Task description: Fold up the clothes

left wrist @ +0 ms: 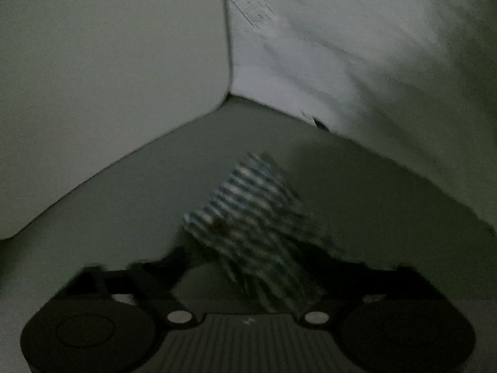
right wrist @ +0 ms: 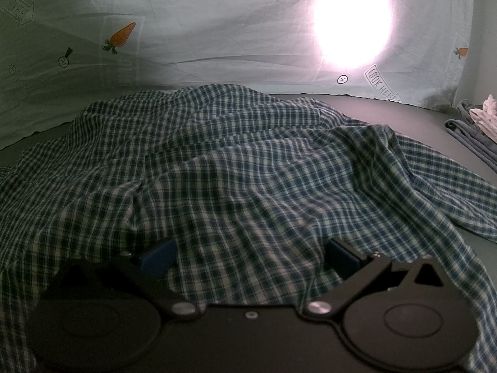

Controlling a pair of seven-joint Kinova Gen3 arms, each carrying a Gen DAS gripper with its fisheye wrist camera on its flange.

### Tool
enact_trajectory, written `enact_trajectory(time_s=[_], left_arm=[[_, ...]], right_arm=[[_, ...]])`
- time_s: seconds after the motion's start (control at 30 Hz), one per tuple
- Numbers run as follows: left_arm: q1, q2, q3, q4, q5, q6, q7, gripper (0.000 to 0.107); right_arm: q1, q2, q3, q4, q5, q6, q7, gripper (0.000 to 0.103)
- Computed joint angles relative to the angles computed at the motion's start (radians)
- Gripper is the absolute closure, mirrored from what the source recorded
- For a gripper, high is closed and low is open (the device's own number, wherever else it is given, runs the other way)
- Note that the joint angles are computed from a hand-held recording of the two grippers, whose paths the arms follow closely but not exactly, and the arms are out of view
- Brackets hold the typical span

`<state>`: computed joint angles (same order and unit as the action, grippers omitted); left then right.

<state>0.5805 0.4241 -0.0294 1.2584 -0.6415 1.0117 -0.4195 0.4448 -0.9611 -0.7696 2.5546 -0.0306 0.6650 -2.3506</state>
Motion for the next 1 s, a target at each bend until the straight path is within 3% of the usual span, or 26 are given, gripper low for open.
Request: enact_trajectory(time_s=[0.03, 0.1, 0.17, 0.33, 0.53, 0.7, 0.73, 0.87, 0.93, 1.0], left_arm=[[0.002, -0.005, -0.004, -0.001, 0.003, 0.007, 0.019, 0.076], [0.002, -0.035, -0.007, 0.028, 0.011, -0.002, 0.066, 0.089], [0.024, -0.081, -0.011, 0.086, -0.038, -0.011, 0.111, 0.092], [0.064, -0.245, 0.020, 0.240, -0.170, 0.075, 0.212, 0.093], [0.010, -0.434, 0.088, 0.409, -0.072, 0.172, 0.274, 0.092], [-0.042, -0.468, 0.148, 0.456, 0.015, 0.225, 0.203, 0.083], [-0.049, -0.477, 0.165, 0.458, 0.019, 0.234, 0.199, 0.082], [-0.052, -0.540, 0.257, 0.470, -0.034, 0.247, 0.152, 0.059], [-0.050, -0.604, 0.282, 0.500, -0.016, 0.190, 0.096, 0.050], [-0.034, -0.674, 0.289, 0.536, 0.044, 0.119, 0.024, 0.040]], right_arm=[[0.000, 0.000, 0.000, 0.000, 0.000, 0.000, 0.000, 0.000], [0.000, 0.000, 0.001, 0.001, -0.001, 0.000, 0.002, 0.000], [-0.002, -0.002, 0.004, 0.002, -0.001, 0.000, 0.003, 0.000], [-0.004, -0.004, 0.007, 0.003, -0.003, 0.001, 0.006, 0.000], [-0.006, -0.004, 0.012, 0.002, -0.003, 0.003, 0.007, 0.000], [0.004, 0.033, 0.049, -0.013, 0.001, 0.011, 0.045, 0.000], [-0.008, 0.063, 0.087, -0.021, 0.013, 0.015, 0.066, 0.000], [-0.108, 0.152, 0.272, -0.080, 0.037, 0.096, 0.171, 0.004], [-0.193, 0.092, 0.364, -0.097, 0.068, 0.178, 0.179, 0.020], [-0.284, 0.000, 0.457, -0.109, 0.118, 0.259, 0.191, 0.020]])
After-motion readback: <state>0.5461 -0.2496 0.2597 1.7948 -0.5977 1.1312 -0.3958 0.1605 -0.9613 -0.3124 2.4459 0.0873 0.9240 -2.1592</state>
